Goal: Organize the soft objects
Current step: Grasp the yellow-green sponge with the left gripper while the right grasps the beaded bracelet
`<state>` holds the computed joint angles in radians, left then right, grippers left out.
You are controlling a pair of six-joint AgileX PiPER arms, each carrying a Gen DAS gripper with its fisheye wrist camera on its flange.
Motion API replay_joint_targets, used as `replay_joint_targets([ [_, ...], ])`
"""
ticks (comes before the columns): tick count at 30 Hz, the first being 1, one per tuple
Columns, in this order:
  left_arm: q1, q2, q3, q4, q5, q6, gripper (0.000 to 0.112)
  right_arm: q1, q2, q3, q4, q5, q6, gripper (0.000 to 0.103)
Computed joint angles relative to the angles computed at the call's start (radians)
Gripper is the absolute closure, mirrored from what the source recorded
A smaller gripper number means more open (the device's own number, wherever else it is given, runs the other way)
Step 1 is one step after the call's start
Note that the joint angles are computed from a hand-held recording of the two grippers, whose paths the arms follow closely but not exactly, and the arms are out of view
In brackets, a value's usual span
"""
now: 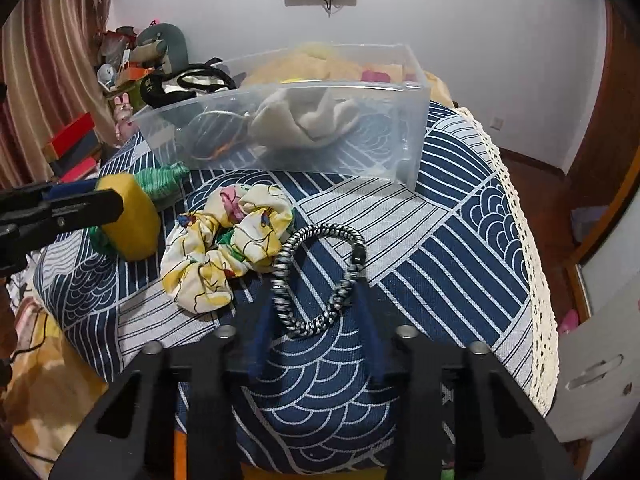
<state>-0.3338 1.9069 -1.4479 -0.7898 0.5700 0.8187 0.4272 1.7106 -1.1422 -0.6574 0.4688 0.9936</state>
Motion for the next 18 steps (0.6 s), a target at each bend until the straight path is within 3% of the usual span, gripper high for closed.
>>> replay_joint_targets([
  [1, 0.003, -0.005, 0.004, -0.010, 0.002, 0.008, 0.077, -0.008, -0.007, 0.010, 0.014, -0.016, -0.005, 0.088],
  [3, 0.012, -0.014, 0.008, -0.041, 0.012, 0.034, 0.077, -0.016, -0.022, 0.028, 0.003, -0.033, 0.026, 0.093],
  [18, 0.059, -0.061, -0.071, -0.205, 0.046, 0.130, 0.078, 0.022, -0.104, -0.001, -0.248, -0.003, 0.256, 0.095],
])
